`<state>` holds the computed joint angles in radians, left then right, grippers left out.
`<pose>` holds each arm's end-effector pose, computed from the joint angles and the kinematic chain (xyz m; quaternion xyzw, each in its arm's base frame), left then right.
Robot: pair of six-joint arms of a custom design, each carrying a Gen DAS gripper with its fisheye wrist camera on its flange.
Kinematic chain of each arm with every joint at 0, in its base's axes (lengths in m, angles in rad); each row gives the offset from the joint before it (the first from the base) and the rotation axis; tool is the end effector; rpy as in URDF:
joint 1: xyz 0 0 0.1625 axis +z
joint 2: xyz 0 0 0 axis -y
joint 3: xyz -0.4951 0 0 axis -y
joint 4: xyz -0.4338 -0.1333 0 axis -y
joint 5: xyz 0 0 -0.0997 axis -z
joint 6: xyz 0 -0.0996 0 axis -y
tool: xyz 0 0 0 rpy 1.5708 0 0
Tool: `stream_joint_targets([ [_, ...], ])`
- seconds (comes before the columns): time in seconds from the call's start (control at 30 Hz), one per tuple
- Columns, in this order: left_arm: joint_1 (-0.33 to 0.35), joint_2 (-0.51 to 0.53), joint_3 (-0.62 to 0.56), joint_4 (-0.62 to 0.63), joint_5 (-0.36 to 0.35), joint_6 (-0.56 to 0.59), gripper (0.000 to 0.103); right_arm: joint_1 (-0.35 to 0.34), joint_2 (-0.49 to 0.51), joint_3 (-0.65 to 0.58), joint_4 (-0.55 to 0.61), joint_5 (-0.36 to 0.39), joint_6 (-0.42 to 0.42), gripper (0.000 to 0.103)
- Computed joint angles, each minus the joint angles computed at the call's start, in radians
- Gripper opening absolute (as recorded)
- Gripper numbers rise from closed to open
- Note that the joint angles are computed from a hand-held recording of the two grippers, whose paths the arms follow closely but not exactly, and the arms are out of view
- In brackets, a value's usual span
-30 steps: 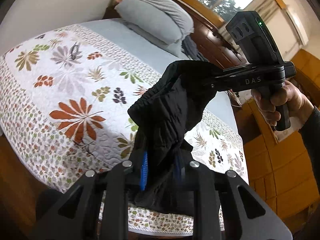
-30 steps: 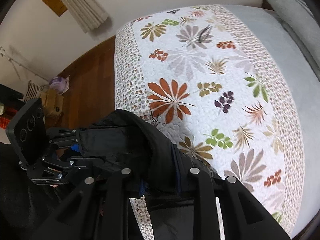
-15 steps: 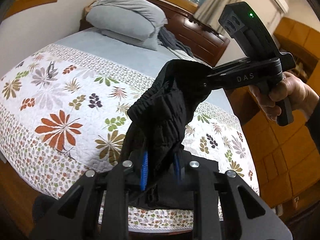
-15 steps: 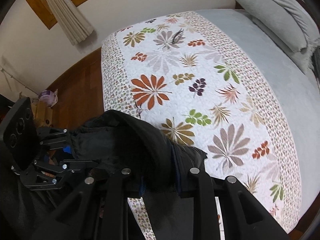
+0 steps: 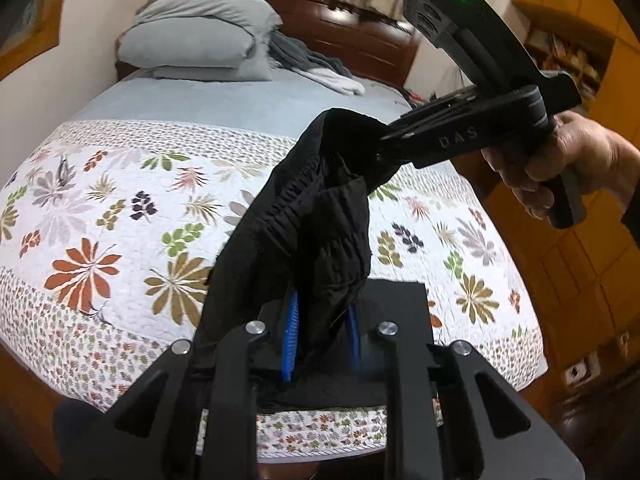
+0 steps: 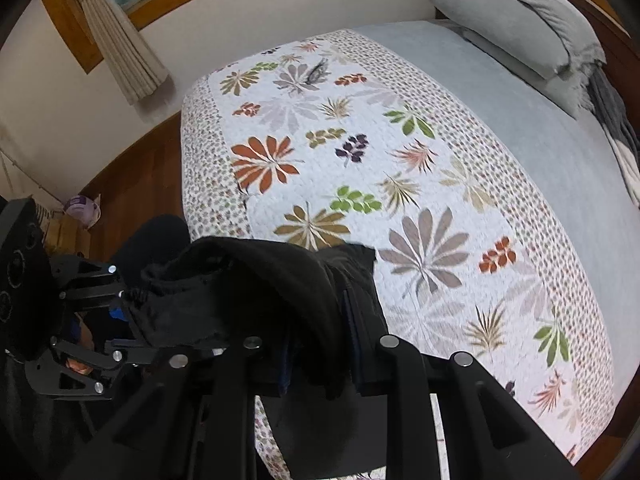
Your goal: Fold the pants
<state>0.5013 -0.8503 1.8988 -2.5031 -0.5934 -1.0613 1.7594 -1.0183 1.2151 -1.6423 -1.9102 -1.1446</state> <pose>-0.4537 -0.4948 0.0917 0.0309 0.8813 -0.3853 0.2718 0.2432 -0.7400 0.3935 0.6166 -0.7666 -0.1323 0.1213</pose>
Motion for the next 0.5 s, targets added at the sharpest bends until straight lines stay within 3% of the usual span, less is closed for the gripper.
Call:
stream_joint_targets([
  [0.5,0.03,0.181,-0.138,-0.047,-0.111,0.188,0.018,-0.148,-0.028,-0.026,-0.005,0.014,-0.05,0.022],
])
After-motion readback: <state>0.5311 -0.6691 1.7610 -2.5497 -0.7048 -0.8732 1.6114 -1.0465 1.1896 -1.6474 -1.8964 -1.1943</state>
